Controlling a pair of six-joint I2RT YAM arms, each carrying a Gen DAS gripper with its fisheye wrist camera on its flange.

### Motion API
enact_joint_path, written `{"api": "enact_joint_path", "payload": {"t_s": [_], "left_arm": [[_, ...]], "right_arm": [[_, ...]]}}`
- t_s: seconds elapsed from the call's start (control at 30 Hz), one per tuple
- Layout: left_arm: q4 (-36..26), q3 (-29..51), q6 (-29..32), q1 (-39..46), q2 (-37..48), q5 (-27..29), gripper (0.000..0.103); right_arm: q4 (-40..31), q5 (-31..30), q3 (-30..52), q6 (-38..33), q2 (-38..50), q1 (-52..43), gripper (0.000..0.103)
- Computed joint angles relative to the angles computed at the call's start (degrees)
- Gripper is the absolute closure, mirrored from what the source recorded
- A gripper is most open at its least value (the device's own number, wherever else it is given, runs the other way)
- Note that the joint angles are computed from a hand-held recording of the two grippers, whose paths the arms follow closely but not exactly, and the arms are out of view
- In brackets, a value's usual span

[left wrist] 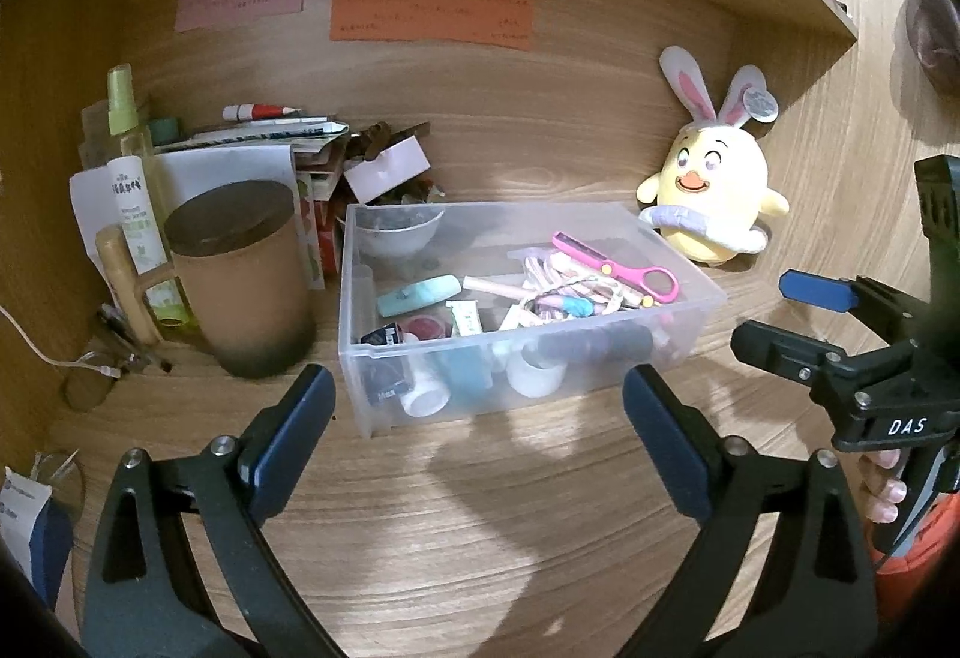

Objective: Organize objects

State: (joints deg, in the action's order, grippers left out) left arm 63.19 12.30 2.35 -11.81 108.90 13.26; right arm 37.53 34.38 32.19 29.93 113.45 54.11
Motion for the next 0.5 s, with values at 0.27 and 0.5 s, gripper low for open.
{"api": "enact_joint_path", "payload": {"t_s": [0.27,0.5], "left_arm": [[-1.0,0.4,-0.4,1.1,-0.1,1.5,0.005],[-0.6,-0.1,-0.1,1.3,-0.5,1.7,0.005]], "right_arm": [[0.2,0.4,-0.3,-0.1,-0.5,0.5,0.004],[1.0,0.0,-0.8,-0.5,-0.6,0.3,0.004]]}}
